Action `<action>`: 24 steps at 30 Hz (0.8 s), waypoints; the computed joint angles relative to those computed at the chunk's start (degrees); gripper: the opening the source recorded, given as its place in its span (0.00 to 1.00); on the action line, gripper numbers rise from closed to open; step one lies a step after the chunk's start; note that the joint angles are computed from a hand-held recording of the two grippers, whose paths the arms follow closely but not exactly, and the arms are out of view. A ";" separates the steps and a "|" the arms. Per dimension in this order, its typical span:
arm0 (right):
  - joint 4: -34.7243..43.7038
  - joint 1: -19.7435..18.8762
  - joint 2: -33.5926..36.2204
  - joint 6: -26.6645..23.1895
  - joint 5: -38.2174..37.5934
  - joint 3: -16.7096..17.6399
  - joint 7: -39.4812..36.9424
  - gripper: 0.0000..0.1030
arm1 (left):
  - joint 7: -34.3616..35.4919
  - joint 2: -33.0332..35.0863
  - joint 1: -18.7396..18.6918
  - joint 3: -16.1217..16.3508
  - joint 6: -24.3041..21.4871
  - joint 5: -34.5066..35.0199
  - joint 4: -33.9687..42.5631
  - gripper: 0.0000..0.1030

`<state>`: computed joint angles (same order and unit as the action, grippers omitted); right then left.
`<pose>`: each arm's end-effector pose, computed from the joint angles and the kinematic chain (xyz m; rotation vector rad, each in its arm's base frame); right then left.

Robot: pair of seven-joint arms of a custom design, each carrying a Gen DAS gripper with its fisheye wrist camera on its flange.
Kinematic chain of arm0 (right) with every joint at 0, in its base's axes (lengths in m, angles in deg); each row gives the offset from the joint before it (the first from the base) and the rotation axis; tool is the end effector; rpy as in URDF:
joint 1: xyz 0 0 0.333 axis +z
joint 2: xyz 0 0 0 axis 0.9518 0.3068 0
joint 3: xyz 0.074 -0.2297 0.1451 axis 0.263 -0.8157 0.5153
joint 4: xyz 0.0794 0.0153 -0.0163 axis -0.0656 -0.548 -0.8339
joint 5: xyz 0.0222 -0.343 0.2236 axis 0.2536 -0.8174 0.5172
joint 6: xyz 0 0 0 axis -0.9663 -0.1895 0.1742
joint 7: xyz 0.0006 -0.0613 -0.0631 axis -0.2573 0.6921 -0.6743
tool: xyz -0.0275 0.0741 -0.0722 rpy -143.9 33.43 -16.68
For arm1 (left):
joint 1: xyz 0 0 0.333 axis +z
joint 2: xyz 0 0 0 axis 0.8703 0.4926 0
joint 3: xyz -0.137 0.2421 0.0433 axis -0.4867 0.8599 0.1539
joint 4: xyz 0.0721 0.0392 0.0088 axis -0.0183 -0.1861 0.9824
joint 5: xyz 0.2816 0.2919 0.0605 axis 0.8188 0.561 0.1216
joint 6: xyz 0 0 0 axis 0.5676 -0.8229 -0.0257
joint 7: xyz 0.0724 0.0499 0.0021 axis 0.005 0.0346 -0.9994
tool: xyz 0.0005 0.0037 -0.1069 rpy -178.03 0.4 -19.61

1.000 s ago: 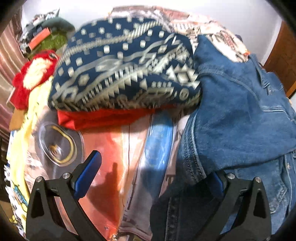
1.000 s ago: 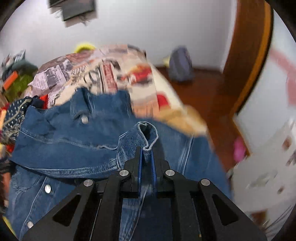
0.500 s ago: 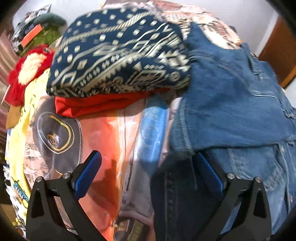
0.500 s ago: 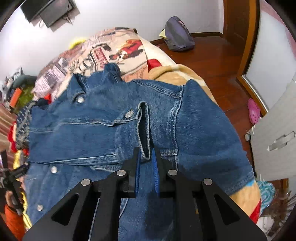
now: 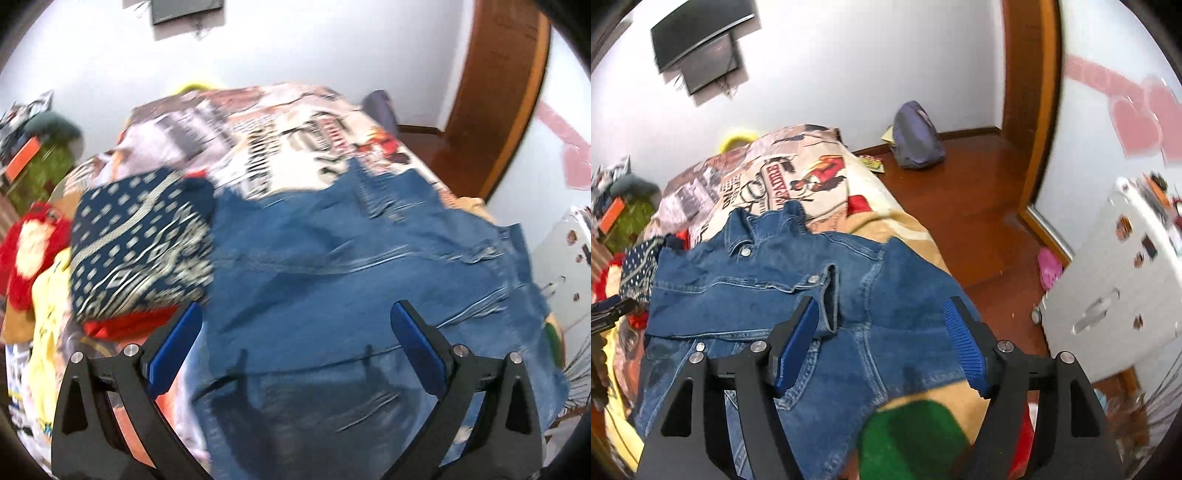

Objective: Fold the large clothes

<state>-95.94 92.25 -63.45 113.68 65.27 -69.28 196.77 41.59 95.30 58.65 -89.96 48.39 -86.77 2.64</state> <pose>0.5345 0.2650 0.6602 -1.5216 2.0188 -0.6075 0.6854 -0.0879 0.5972 -1.6807 2.0591 -0.7226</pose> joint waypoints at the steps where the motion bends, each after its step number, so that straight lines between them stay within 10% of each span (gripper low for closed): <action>1: -2.20 -0.29 -1.44 0.84 1.14 -0.44 0.64 0.65 | 0.35 0.83 -0.33 -0.39 -0.28 -0.18 1.27 1.00; 24: -28.71 -5.17 -7.76 21.86 32.23 -6.52 6.68 0.67 | 1.51 24.09 -10.54 -1.80 -14.94 3.06 29.99 1.00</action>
